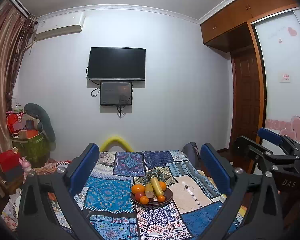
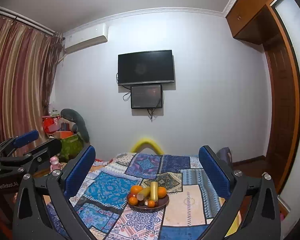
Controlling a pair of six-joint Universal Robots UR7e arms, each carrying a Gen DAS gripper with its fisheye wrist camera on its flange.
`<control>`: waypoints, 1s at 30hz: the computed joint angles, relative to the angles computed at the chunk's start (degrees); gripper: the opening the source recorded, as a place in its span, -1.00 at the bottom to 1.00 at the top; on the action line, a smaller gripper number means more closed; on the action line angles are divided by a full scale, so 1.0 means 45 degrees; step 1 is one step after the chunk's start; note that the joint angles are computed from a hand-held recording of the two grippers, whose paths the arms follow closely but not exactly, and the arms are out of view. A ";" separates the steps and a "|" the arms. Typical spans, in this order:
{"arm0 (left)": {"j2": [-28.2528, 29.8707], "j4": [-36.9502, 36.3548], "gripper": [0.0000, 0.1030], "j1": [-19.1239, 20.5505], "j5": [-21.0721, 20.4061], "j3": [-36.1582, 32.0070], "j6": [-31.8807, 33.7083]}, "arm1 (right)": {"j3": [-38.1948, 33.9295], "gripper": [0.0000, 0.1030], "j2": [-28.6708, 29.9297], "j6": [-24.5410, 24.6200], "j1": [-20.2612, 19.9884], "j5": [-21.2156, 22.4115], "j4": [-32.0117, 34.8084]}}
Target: Organize fruits
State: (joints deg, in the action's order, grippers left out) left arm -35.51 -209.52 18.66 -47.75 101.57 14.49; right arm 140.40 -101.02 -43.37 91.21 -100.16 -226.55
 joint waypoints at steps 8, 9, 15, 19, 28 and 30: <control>-0.0021 0.0027 0.99 0.0036 -0.0013 0.0033 -0.0124 | -0.0006 1.00 -0.0035 0.0063 0.0004 -0.0089 0.0057; -0.0019 0.0025 0.99 0.0038 -0.0007 0.0038 -0.0131 | -0.0011 1.00 -0.0023 0.0050 0.0018 -0.0128 0.0044; -0.0041 0.0074 0.99 0.0051 -0.0066 0.0032 -0.0137 | -0.0036 1.00 -0.0057 0.0082 0.0118 -0.0262 0.0136; -0.0060 0.0087 0.99 0.0059 -0.0096 0.0070 -0.0191 | -0.0043 1.00 -0.0052 0.0125 0.0163 -0.0294 0.0151; -0.0122 0.0117 0.99 0.0121 -0.0148 0.0128 -0.0285 | -0.0063 1.00 -0.0070 0.0078 0.0194 -0.0340 0.0176; -0.0143 0.0148 1.00 0.0130 -0.0176 0.0141 -0.0292 | -0.0063 1.00 -0.0065 0.0070 0.0199 -0.0331 0.0173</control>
